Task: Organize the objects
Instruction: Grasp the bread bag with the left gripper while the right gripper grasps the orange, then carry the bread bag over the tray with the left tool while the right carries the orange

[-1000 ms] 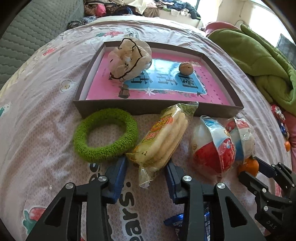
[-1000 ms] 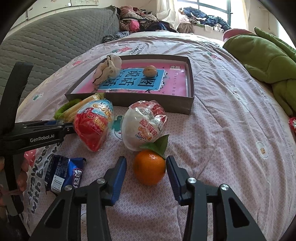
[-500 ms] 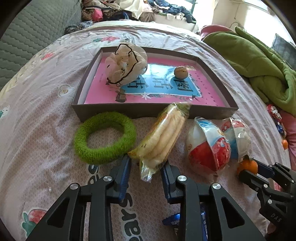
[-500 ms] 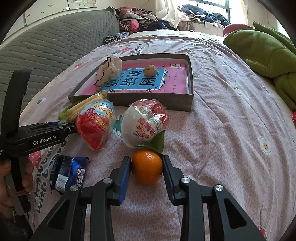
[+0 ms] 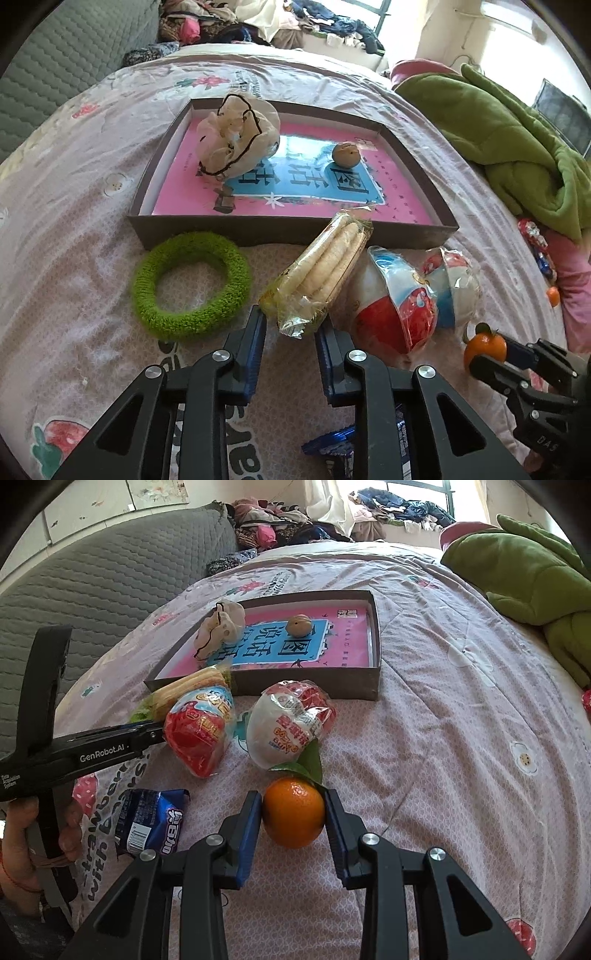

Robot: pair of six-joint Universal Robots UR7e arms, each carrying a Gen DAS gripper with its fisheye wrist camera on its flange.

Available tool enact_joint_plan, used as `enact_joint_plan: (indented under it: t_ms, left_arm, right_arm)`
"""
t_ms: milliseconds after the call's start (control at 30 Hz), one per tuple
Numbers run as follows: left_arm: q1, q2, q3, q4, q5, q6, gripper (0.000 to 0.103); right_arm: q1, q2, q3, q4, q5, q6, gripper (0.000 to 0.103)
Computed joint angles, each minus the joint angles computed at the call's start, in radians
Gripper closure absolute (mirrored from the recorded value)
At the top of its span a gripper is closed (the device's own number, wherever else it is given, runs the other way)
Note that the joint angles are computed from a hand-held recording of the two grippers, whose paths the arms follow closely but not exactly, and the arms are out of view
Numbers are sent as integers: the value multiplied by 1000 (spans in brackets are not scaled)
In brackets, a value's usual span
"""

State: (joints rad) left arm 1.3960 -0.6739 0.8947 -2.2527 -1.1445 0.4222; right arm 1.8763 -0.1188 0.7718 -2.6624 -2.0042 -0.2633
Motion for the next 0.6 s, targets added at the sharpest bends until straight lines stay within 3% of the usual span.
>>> enact_joint_plan:
  t_ms: [600]
  left_arm:
    - [-4,7,-34,3,-68,-10,80]
  right_arm:
    - [15,-28,17,-29,18,-19,68]
